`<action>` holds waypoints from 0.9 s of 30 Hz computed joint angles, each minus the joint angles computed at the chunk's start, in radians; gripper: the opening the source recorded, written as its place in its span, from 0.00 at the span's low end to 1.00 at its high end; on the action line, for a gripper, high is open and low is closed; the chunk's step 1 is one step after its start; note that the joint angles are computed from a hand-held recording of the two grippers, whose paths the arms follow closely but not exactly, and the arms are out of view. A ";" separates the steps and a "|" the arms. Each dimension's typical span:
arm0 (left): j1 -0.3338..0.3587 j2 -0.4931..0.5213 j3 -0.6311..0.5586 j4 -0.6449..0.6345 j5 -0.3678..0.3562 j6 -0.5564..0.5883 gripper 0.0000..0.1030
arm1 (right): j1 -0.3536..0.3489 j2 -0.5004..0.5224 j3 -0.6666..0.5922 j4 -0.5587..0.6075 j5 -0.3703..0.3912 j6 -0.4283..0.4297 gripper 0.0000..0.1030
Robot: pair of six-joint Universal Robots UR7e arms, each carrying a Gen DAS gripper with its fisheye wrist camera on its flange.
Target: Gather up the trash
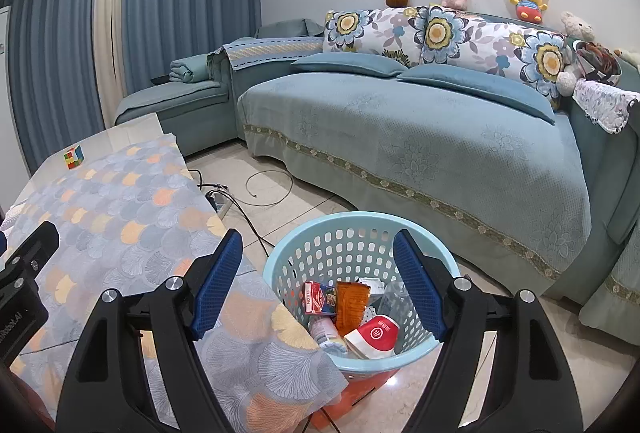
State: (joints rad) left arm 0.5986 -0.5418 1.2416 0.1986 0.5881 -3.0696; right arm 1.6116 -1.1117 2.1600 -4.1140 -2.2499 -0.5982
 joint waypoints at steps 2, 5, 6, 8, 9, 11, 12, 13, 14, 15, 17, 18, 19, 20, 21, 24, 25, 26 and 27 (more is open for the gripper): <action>0.000 0.003 -0.003 0.007 -0.002 -0.009 0.92 | -0.001 0.000 0.001 0.001 0.000 0.000 0.71; -0.002 0.011 -0.011 0.026 -0.013 -0.030 0.93 | 0.000 0.003 -0.001 0.000 -0.002 -0.002 0.71; -0.001 0.013 -0.014 0.035 -0.010 -0.037 0.93 | 0.001 0.004 -0.002 0.000 -0.003 0.000 0.71; 0.001 0.014 -0.017 0.043 -0.006 -0.041 0.93 | 0.001 0.006 -0.003 -0.001 -0.004 -0.002 0.71; -0.002 0.016 -0.018 0.044 -0.009 -0.040 0.93 | 0.001 0.007 -0.001 -0.003 -0.004 -0.004 0.71; -0.003 0.016 -0.016 0.040 -0.009 -0.032 0.93 | 0.000 0.006 -0.002 -0.002 -0.002 -0.003 0.71; -0.005 0.017 -0.015 0.041 -0.010 -0.034 0.93 | 0.001 0.007 -0.003 0.000 -0.002 -0.003 0.71; -0.005 0.018 -0.015 0.042 -0.012 -0.034 0.93 | 0.001 0.008 -0.004 -0.001 -0.003 -0.003 0.71; -0.006 0.019 -0.016 0.044 -0.013 -0.038 0.93 | 0.000 0.008 -0.004 -0.002 -0.003 -0.004 0.71; -0.006 0.020 -0.017 0.046 -0.013 -0.040 0.93 | 0.001 0.008 -0.004 -0.001 -0.004 -0.003 0.71; -0.005 0.023 -0.021 0.056 -0.014 -0.052 0.93 | 0.002 0.008 -0.004 0.000 -0.004 -0.002 0.71; -0.005 0.024 -0.022 0.058 -0.014 -0.054 0.93 | 0.001 0.007 -0.003 0.001 -0.003 -0.001 0.71; -0.004 0.026 -0.024 0.061 -0.014 -0.056 0.93 | 0.000 0.008 -0.006 0.004 -0.003 -0.002 0.71; -0.004 0.027 -0.025 0.062 -0.014 -0.056 0.93 | -0.001 0.008 -0.006 0.005 -0.001 -0.002 0.71; -0.004 0.026 -0.024 0.061 -0.015 -0.054 0.93 | -0.002 0.009 -0.006 0.004 -0.001 -0.003 0.71; -0.003 0.025 -0.022 0.056 -0.015 -0.050 0.93 | -0.002 0.009 -0.006 0.006 0.001 0.000 0.71; -0.002 0.026 -0.025 0.057 -0.014 -0.049 0.93 | -0.002 0.009 -0.007 0.005 -0.001 0.000 0.71; -0.003 0.027 -0.025 0.059 -0.014 -0.051 0.93 | -0.002 0.010 -0.009 0.007 0.000 -0.002 0.71; -0.001 0.026 -0.024 0.058 -0.012 -0.051 0.93 | -0.003 0.011 -0.008 0.006 0.000 -0.002 0.71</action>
